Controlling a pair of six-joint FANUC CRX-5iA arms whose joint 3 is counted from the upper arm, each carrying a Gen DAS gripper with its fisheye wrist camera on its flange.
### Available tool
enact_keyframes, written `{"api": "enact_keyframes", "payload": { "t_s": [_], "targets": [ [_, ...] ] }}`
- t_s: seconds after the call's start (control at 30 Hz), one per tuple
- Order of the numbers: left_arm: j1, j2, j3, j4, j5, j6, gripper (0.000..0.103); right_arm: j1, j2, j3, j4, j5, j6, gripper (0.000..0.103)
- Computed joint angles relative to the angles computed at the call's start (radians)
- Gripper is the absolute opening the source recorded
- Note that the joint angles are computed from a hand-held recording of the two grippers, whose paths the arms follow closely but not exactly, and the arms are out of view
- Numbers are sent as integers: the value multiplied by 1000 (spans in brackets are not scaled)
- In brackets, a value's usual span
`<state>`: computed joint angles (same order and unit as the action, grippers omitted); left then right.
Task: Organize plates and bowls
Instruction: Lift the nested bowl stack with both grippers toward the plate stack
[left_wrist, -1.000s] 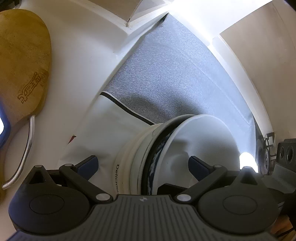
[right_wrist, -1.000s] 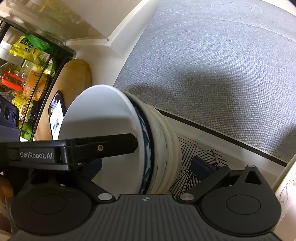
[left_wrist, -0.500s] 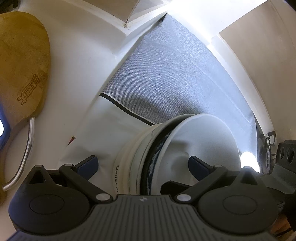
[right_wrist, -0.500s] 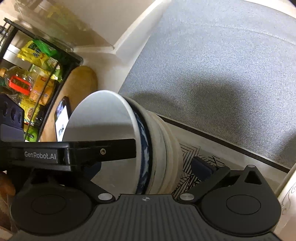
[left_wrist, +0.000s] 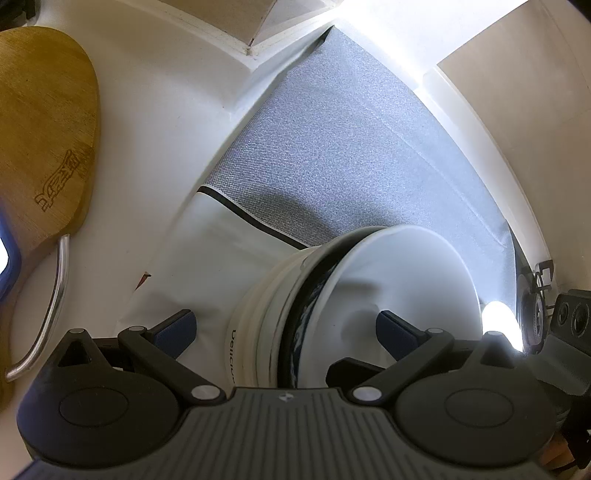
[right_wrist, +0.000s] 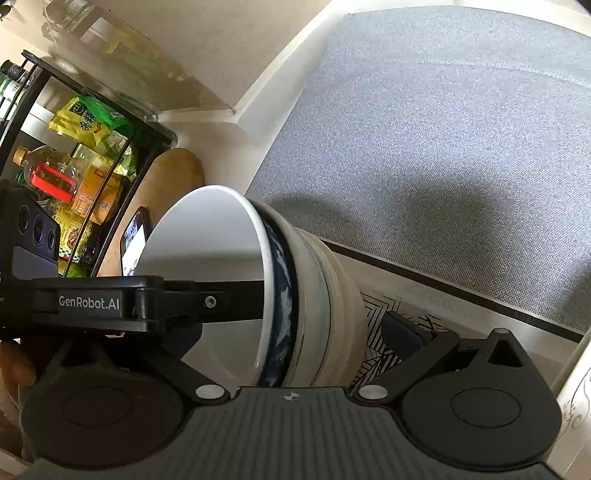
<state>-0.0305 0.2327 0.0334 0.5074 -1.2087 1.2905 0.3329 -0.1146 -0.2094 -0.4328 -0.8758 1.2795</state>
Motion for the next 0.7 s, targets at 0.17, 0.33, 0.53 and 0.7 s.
{"api": "enact_keyframes", "payload": {
  "t_s": [0.17,0.33,0.53,0.7],
  "targets": [
    [-5,6,14,-14,-13,9,103,22,-12,-22,25,34,-13,103],
    [10,37,41,35,-77,-55,89,98,-15,-37,160,43,-82,86],
    [59,29,-33,144,-49,-52,81,49,-29,-51,83,74,-57,78],
    [100,0,-130,243,-7,-49,70,-20,-52,-75,-36,102,-7,69]
  ]
}}
